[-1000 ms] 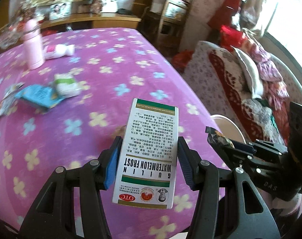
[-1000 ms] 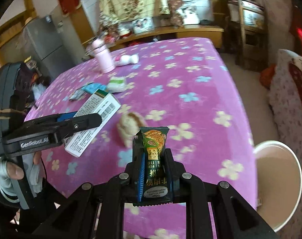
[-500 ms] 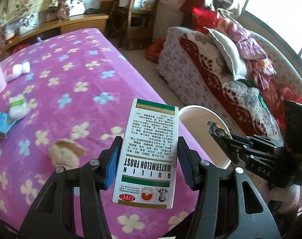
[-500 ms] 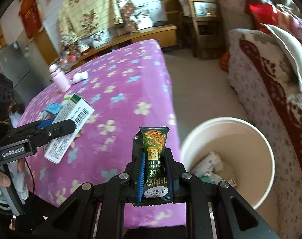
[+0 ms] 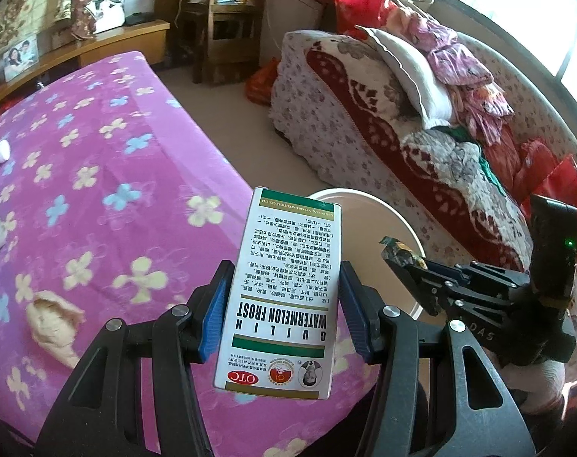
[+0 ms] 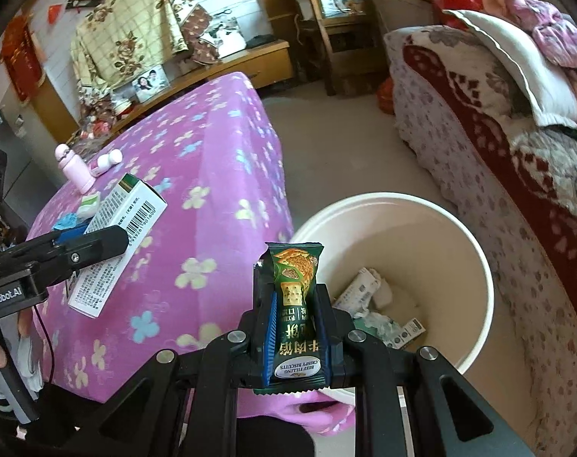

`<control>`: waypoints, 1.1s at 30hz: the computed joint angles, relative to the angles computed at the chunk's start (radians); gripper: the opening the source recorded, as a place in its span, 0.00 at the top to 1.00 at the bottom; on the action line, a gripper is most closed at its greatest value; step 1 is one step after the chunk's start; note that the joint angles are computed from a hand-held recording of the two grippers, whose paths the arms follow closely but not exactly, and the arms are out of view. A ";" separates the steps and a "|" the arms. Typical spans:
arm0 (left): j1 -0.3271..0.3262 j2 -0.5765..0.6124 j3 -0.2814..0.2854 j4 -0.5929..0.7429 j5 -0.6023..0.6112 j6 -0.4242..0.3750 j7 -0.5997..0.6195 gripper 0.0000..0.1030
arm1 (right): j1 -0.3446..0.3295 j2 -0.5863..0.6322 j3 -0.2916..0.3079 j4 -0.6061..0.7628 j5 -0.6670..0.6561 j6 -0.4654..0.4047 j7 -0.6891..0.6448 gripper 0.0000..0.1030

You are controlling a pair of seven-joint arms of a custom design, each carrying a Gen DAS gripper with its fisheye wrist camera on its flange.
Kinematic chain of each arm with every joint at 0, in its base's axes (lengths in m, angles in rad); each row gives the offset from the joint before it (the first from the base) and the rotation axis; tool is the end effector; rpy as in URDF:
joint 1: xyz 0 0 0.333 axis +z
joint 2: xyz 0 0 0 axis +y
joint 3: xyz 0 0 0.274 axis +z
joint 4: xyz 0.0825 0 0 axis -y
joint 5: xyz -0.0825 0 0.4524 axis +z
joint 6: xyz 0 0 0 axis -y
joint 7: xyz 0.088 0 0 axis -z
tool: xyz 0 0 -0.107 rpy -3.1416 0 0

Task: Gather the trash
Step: 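Lower the snack packet into the bucket and open the right tool, then open the left tool to drop the Watermelon Frost box into the bucket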

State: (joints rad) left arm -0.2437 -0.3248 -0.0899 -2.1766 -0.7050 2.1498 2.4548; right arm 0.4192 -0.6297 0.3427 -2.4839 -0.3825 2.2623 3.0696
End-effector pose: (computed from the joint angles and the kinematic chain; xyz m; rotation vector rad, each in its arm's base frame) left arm 0.5261 -0.2131 0.5043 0.9469 -2.7632 1.0247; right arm 0.3629 0.3312 0.4795 -1.2437 2.2687 -0.5309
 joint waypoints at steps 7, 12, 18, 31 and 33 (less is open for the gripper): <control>-0.021 0.022 -0.023 0.008 -0.008 -0.014 -0.022 0.49 | 0.003 -0.050 0.000 -0.047 0.012 -0.043 0.036 0.83; -0.032 0.054 -0.035 0.031 -0.013 -0.038 -0.041 0.49 | 0.007 -0.084 -0.007 -0.082 0.027 -0.055 0.050 0.83; -0.039 0.081 -0.054 0.043 -0.011 -0.043 -0.068 0.49 | 0.007 -0.105 -0.011 -0.117 0.043 -0.048 0.065 0.83; -0.043 0.102 -0.065 0.053 -0.025 -0.065 -0.062 0.48 | -0.003 -0.137 -0.006 -0.153 0.052 -0.085 0.099 0.61; -0.041 0.104 -0.063 0.056 -0.027 -0.070 -0.067 0.48 | 0.002 -0.140 -0.011 -0.160 0.056 -0.074 0.102 0.61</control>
